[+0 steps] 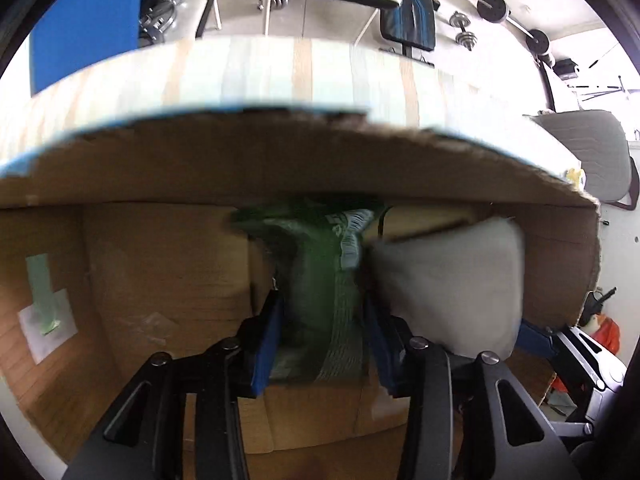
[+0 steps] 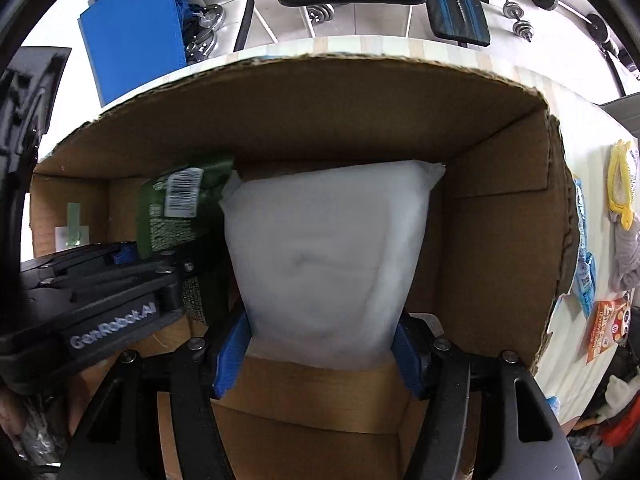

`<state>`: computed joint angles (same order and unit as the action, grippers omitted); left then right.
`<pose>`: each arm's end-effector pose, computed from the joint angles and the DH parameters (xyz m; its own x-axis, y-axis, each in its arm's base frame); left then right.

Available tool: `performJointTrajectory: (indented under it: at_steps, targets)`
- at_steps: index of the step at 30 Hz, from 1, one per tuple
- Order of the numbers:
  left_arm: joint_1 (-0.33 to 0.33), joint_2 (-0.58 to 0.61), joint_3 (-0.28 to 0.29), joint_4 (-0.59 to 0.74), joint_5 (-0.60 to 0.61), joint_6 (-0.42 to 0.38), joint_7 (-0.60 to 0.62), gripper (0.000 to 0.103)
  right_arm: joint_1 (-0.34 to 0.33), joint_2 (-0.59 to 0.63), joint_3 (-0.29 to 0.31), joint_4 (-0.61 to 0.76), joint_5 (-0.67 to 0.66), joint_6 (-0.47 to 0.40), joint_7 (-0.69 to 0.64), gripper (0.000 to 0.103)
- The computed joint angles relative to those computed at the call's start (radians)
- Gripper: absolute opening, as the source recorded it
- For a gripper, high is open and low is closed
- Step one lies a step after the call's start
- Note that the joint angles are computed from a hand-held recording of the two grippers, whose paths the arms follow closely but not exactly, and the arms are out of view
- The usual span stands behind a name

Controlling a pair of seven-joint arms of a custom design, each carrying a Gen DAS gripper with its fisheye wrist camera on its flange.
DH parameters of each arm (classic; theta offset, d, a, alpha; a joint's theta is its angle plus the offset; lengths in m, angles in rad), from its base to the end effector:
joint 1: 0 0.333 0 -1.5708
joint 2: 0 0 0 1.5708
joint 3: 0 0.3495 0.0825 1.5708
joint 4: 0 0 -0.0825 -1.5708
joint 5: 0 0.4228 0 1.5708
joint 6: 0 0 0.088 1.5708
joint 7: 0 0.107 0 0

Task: Organize soft objects
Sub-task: 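Carry both items into the cardboard box and open both tools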

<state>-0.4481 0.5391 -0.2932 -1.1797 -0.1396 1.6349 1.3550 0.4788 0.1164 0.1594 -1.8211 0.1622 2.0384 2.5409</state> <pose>0.5857 -0.4785 0.5113 -0.4281 -0.8647 0.2627 -0.8735 0.4705 0.1252 0.5150 0.3886 0.5002 -0.3902 -0.9041 -0.1741 -0.9207 0.3808 0.0856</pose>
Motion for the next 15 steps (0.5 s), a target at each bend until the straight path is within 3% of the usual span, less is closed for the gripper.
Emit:
performJointTrajectory:
  at_steps: [2,4,6,10,15]
  targets:
    - [0.004,-0.032,0.001,-0.018,0.007,0.006,0.011,0.06,0.001,-0.017,0.001,-0.007,0.002,0.002,0.003,0.072]
    - [0.004,-0.078,0.007,-0.047,0.032,0.029,0.019,0.084,0.004,-0.027,0.002,0.007,-0.015,-0.026,0.018,0.082]
    - [-0.005,-0.136,0.02,-0.087,0.087,0.06,0.008,0.096,0.01,-0.045,0.006,0.013,-0.035,-0.043,0.033,0.09]
    - [0.011,-0.301,0.022,-0.248,0.132,0.162,-0.014,0.101,0.033,-0.091,0.023,0.022,-0.093,-0.096,0.104,0.103]
    - [0.039,-0.486,0.006,-0.429,0.147,0.234,-0.008,0.102,0.06,-0.17,0.053,-0.027,-0.148,-0.073,0.222,0.103]
